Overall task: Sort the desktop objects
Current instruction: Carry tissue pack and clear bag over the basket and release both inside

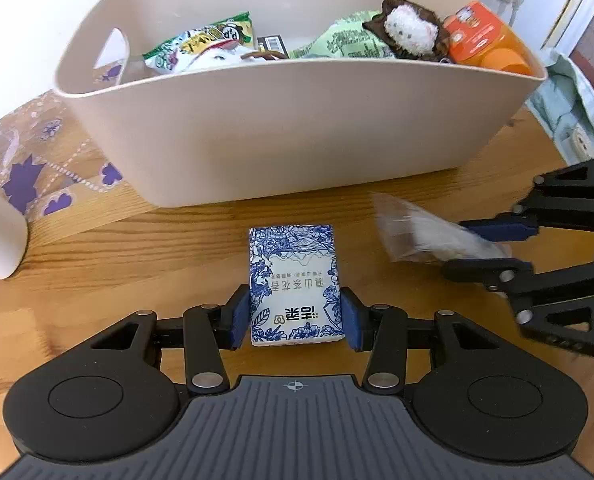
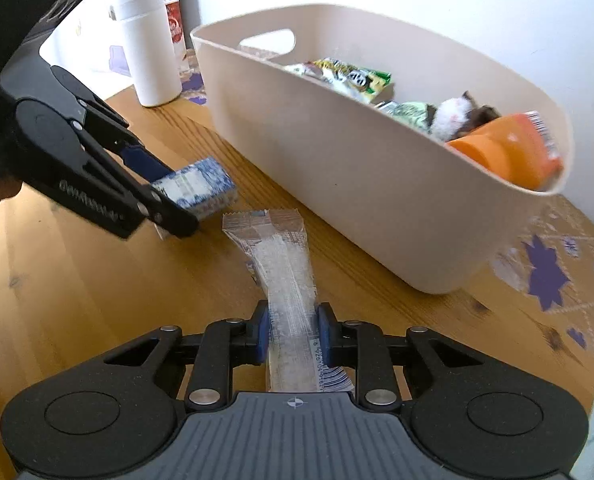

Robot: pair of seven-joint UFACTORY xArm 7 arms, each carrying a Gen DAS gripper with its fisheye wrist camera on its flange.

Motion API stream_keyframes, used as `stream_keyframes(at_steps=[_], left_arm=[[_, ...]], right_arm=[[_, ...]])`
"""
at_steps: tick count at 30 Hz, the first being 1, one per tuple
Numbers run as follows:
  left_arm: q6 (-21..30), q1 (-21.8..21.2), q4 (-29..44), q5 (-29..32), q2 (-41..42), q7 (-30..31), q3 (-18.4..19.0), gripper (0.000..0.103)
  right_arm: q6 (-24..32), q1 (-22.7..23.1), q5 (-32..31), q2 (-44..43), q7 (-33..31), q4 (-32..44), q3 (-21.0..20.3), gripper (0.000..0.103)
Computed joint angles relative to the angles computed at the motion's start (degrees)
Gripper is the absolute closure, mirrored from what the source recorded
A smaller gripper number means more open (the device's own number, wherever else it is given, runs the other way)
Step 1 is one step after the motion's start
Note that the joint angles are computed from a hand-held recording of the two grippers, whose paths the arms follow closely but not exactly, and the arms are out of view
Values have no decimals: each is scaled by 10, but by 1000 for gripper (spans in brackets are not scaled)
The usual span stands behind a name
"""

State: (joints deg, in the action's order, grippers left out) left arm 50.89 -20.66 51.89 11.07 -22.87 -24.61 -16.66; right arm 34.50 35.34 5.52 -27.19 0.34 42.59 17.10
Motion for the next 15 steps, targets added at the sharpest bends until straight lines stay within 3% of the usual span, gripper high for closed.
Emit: stream_keyframes(at_steps=[5, 15], left_arm=[[0, -6, -7, -8, -34, 21, 5, 56], [14, -10, 2, -29, -102, 128, 14, 56]], right_arm=[[0, -11, -14, -17, 20, 18, 10, 80], [25, -30, -33, -85, 29, 48, 11, 80]])
